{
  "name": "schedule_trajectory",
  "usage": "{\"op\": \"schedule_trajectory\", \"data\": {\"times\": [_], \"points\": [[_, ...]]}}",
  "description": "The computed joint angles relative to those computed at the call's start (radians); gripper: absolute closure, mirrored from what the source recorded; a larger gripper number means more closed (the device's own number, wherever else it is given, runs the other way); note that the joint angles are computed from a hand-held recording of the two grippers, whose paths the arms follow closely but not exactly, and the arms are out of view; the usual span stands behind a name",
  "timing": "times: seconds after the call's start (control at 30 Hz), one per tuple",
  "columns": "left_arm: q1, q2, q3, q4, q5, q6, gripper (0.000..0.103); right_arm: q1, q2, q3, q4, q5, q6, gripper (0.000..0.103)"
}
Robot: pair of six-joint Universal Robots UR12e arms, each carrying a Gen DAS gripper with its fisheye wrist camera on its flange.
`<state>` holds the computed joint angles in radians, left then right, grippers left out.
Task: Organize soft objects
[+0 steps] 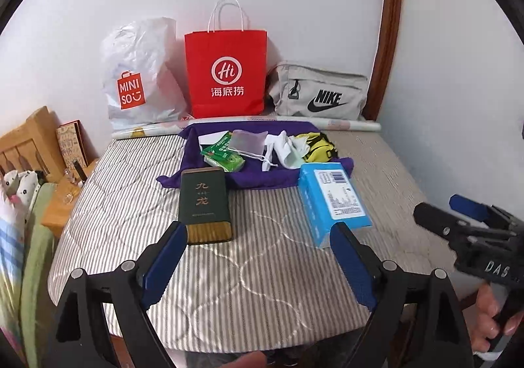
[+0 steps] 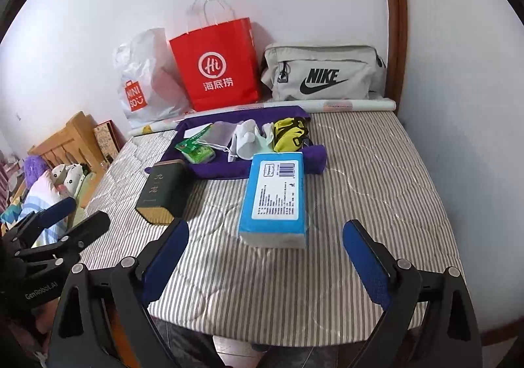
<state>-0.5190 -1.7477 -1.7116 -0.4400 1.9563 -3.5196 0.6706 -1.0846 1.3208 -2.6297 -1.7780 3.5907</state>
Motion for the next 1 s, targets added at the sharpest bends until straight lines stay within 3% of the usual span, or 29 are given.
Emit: {"op": "schedule_trajectory", "data": {"times": [0.6,1.0], "points": [[-0.028,0.026,-0.026,0.020,0.076,-0.007,0.015,0.025,-0.024,0.036,-0.032,-0.050,-0.027,0.009],[-0.020,0.032,-0.036,0.002,0.065,-0.032,0.015,0.032,-0.016,0.026,-0.027,-0.056,-0.048,0.009]]}}
